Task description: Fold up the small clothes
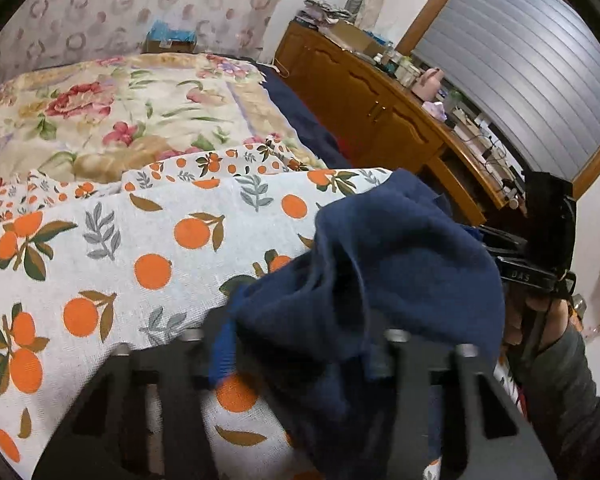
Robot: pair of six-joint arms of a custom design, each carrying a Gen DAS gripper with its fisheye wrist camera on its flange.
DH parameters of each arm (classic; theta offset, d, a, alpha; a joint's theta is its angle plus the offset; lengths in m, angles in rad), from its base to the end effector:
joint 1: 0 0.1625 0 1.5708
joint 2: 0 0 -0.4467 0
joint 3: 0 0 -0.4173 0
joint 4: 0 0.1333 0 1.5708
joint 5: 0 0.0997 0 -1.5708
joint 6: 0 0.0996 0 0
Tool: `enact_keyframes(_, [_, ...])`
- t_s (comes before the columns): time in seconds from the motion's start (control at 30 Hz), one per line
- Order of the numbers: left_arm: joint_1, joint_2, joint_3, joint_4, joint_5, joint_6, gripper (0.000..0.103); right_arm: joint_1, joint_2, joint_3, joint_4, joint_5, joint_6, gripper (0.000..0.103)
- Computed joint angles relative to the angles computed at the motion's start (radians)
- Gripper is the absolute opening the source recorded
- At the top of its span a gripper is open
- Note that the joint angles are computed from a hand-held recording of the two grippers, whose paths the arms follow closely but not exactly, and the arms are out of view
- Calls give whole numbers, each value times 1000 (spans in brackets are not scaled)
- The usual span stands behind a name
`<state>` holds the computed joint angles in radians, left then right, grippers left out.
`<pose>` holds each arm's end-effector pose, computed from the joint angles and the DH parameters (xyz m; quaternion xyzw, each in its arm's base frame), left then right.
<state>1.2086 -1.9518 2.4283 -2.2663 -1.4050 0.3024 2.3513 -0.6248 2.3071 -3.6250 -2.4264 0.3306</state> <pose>0.0254 -0.3554 0.3115 0.3146 0.9394 -0.1113 0.0790 0.3456 -0.2664 -0.0155 0.1247 -0.8888 0.3580 0.2577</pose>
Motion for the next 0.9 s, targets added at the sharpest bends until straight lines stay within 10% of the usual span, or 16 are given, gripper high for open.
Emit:
enact_keyframes(0.1, [-22, -25, 6, 24, -8, 14, 17, -11, -6, 9, -19, 35, -22, 58])
enact_keyframes(0.27, [-60, -95, 13, 48, -39, 33, 13, -26, -2, 22, -63, 127, -88, 13])
enact_keyframes(0.57, [-100, -304, -13, 142, -69, 36, 12, 169, 41, -92, -81, -87, -175, 10])
enact_keyframes(0.9, [13, -438, -156, 178, -80, 140, 12, 251, 141, -346, -75, -28, -399, 10])
